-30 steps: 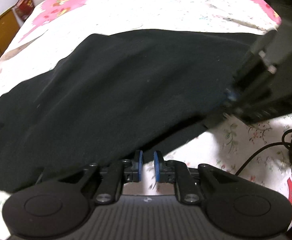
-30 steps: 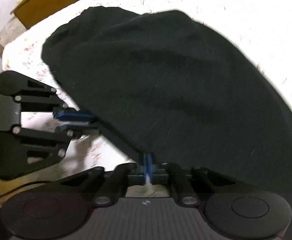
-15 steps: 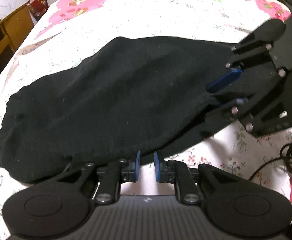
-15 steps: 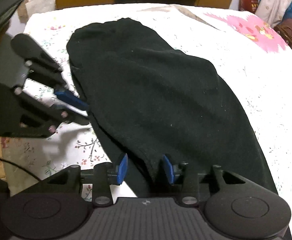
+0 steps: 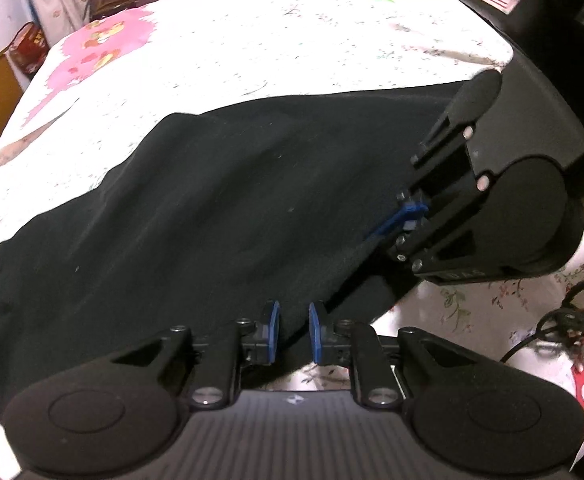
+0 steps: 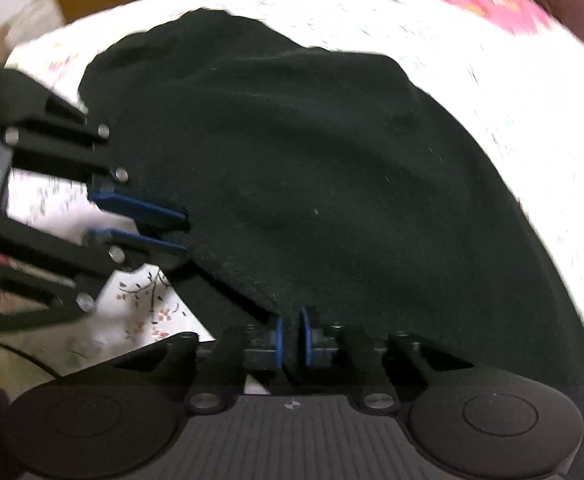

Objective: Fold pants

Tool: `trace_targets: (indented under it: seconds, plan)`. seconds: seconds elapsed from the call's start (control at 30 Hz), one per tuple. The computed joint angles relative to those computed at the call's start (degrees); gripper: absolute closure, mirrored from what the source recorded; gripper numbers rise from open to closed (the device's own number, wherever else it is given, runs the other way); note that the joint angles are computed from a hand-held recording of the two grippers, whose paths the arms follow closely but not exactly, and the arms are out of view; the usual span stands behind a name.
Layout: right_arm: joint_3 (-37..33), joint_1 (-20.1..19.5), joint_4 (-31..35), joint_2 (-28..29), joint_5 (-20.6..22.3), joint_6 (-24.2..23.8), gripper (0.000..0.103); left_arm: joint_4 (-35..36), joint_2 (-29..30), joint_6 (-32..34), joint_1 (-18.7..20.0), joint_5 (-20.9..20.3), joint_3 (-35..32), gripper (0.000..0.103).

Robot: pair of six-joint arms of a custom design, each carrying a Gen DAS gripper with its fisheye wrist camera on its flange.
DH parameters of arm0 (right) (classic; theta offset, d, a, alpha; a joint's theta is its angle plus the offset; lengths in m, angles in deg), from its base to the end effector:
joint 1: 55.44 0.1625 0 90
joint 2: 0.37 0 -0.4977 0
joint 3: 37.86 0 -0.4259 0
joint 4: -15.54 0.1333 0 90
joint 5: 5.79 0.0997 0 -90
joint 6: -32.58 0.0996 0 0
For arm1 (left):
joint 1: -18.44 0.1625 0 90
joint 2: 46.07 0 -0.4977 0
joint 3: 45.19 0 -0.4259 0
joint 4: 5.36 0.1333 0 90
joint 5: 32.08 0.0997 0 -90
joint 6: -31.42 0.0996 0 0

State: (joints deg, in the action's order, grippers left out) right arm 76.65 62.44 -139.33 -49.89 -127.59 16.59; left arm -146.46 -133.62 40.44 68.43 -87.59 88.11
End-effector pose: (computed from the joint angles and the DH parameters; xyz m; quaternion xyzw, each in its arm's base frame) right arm 0.3533 -0.4949 0.0702 0.3595 -0.8920 0.0274 0.2726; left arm -0.1282 -0.4478 0.2822 0.3833 0.8737 -0.1221 0.2735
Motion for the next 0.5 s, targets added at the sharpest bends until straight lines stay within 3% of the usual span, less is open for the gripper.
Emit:
trace_targets:
  seconds: [0.13,0.27,0.33,0.5]
  plan:
    - [1.29,-0.7,3.83,-2.8,3.08,8.0,0.103,0.58,0.13,0.53,-0.61,-1.36,-0.04,0.076]
    - [1.98,-1.63,5.98,-4.37,6.64,12.41,0.103,1.4,1.84,1.77,-0.58,-2.73,-0.35,0.076]
    - [3.83,-1.06,2.78,-5.03,5.6,12.63,0.103,0.92,2.91,2.51,-1.07,-3.14,-0.48,0.075]
    - [8.98,-1.73,-0.5,-12.61,4.0,22.07,0.102,-0.49,6.81,5.38,-1.24,-4.18,-2.19,0.067]
